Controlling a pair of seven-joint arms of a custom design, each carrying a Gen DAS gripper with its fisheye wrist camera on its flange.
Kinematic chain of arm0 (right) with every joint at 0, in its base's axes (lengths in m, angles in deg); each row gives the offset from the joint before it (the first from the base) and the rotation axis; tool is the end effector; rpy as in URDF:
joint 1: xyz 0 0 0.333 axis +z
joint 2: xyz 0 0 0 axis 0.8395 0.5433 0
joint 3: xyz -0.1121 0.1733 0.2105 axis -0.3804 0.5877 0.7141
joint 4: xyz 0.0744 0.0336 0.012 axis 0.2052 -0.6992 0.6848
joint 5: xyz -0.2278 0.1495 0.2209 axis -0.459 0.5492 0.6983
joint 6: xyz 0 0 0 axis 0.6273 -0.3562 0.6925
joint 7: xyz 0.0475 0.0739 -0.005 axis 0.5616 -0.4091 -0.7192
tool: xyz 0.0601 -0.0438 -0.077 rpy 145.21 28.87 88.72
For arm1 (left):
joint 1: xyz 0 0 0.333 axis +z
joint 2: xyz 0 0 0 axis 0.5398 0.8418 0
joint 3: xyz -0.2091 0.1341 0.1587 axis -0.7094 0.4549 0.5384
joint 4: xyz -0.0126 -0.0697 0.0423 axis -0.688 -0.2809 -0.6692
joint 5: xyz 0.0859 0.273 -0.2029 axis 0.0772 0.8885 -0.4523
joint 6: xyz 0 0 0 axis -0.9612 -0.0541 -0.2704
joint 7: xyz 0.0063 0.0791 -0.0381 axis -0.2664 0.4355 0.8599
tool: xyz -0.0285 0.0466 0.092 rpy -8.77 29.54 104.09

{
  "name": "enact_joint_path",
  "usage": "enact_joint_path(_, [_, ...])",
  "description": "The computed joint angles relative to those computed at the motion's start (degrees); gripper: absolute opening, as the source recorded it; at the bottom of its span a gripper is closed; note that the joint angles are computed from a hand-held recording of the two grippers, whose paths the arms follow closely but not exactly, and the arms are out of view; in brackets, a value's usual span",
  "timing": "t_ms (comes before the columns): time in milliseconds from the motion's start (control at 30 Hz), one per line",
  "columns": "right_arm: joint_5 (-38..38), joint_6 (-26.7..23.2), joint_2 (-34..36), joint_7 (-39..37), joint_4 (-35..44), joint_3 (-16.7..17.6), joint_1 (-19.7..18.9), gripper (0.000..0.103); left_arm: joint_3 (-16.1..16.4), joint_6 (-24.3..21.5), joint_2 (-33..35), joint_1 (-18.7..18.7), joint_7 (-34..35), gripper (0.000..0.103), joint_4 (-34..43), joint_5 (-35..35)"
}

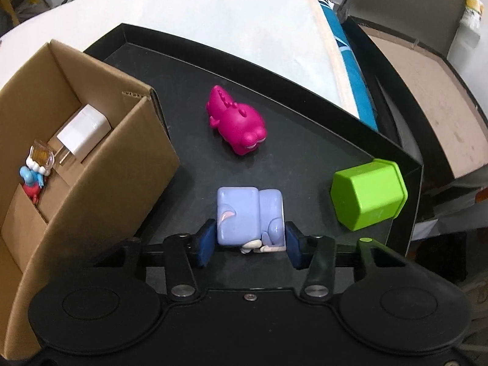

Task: Organize rigid objects
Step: 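Move the right gripper to the lavender block figure and close on it, then carry the lavender block figure into the box and open the right gripper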

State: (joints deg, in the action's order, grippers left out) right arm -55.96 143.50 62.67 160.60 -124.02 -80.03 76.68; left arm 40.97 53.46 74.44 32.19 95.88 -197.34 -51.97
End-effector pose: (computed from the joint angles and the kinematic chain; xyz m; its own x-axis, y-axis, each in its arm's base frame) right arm 0.5445 0.1868 0.3134 0.0956 -0.9866 0.1325 -0.9298 -0.1360 -0.3421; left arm 0.5745 -0.1153 0.3486 -0.3424 -0.9073 0.2439 -0.9231 0.2765 -0.2673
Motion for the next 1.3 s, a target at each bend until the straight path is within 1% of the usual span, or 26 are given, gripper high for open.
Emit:
enact_joint_path(200, [2.2,0.1,-1.8,0.2,-1.9,0.9,-0.1,0.045,0.0,0.1,0.0,-0.1,-0.7,0.014,0.0,0.2])
enact_joint_path(300, [2.8,-0.3,-3.0,1.6,-2.9,1.1,0.1,0.045,0.0,0.4,-0.3,-0.1,-0.5,0.015,-0.4,0.3])
enact_joint_path(467, [4.4,1.1,-5.4,3.8,-5.3,2.0,-0.1,0.044,-0.1,0.4,-0.4,0.2,0.2,0.015,-0.5,-0.3])
enact_joint_path(600, [4.7,0.9,-7.5,6.4,-6.7,2.5,0.1,0.044,-0.1,0.5,-0.5,0.1,0.5,0.015,-0.5,-0.4])
enact_joint_path(867, [7.1,2.3,-12.5,10.3,-9.6,4.0,-1.0,0.044,-0.1,0.6,-0.5,0.0,0.7,0.015,-0.6,-0.4])
enact_joint_path(933, [7.2,2.9,-13.5,11.1,-9.9,4.4,-1.1,0.044,-0.2,0.5,-0.5,0.2,1.1,0.015,-0.7,-0.7])
enact_joint_path(1100, [6.5,2.5,-15.5,12.3,-9.3,5.2,-1.4,0.044,-0.3,0.5,-0.8,0.3,1.9,0.015,-1.0,-1.2])
enact_joint_path(1300, [4.9,2.4,-15.7,12.9,-7.0,6.1,-1.2,0.044,-0.2,0.3,-1.0,0.2,2.5,0.015,-1.1,-1.3])
